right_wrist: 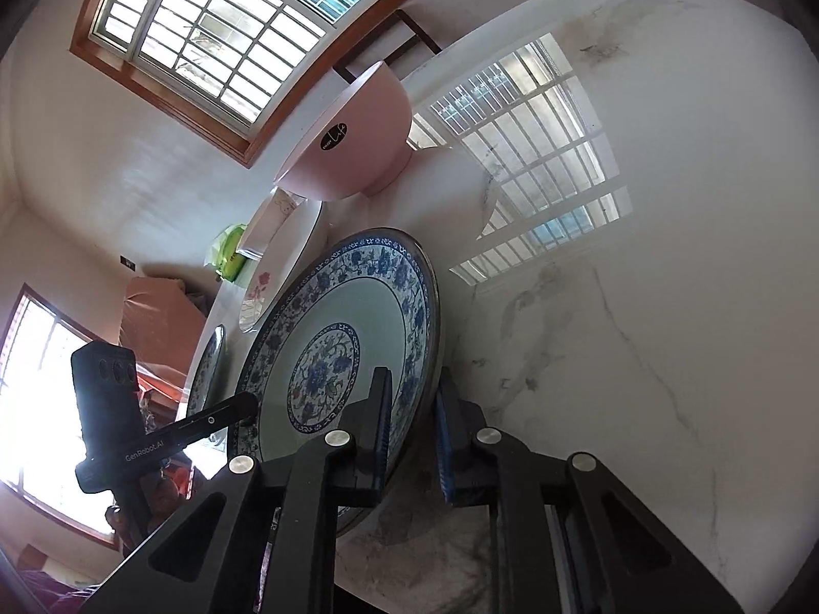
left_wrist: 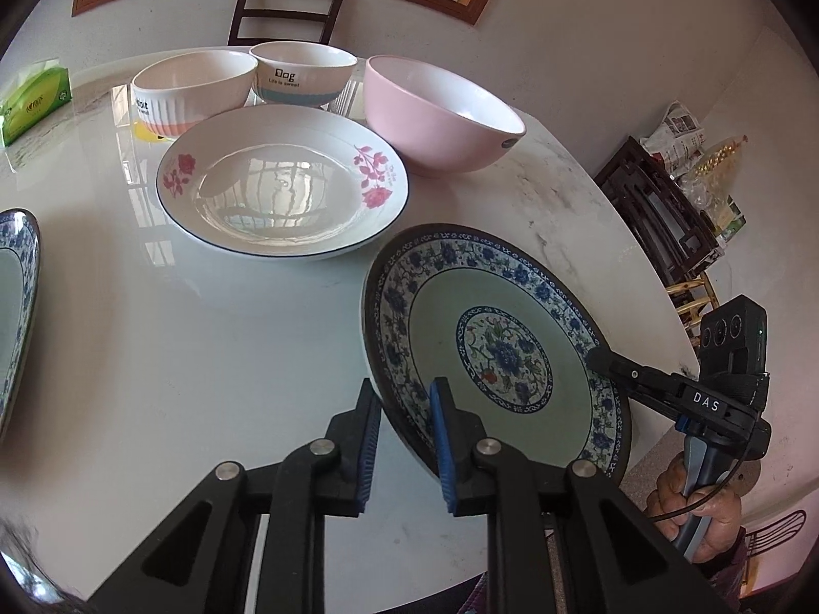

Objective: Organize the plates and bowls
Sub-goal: 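Grasp the large blue-and-white plate with the left tool while the right tool grips the smaller plate, then lower the large plate with the left tool onto the smaller plate held by the right tool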

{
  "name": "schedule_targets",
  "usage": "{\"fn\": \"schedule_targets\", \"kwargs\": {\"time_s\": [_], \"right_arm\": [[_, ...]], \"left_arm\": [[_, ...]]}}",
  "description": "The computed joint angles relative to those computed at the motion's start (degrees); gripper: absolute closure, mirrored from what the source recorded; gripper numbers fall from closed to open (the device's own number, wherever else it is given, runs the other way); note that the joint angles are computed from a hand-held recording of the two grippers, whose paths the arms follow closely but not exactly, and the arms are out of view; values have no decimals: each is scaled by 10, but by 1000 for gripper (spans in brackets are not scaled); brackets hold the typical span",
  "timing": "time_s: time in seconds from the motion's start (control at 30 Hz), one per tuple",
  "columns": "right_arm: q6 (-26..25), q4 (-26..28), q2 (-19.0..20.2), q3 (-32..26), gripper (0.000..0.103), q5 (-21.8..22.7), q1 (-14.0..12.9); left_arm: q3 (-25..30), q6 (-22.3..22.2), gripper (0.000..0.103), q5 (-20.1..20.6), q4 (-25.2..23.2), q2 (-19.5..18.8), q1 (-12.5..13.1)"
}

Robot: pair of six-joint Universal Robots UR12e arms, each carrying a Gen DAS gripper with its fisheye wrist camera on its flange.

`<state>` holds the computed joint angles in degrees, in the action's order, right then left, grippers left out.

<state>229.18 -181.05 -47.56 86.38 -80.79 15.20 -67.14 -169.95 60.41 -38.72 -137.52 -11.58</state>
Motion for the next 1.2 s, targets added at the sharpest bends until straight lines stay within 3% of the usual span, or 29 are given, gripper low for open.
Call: {"fn": "schedule_targets", "kwargs": {"time_s": [0.33, 0.63, 0.9, 1.2], "right_arm": [[21, -34, -4, 12, 87, -5, 10], [7, -36, 1, -10, 87, 0, 23], [-24, 0, 36, -88, 86, 34, 35], [-64, 71, 102, -225, 86, 75, 51]], "left_arm": [[-28, -10, 85, -2, 39, 18, 5], [-75, -45, 85, 16, 116, 43, 20], [-105, -86, 84, 32, 154, 62, 48], [-126, -127, 84, 60, 203, 74, 83]]}}
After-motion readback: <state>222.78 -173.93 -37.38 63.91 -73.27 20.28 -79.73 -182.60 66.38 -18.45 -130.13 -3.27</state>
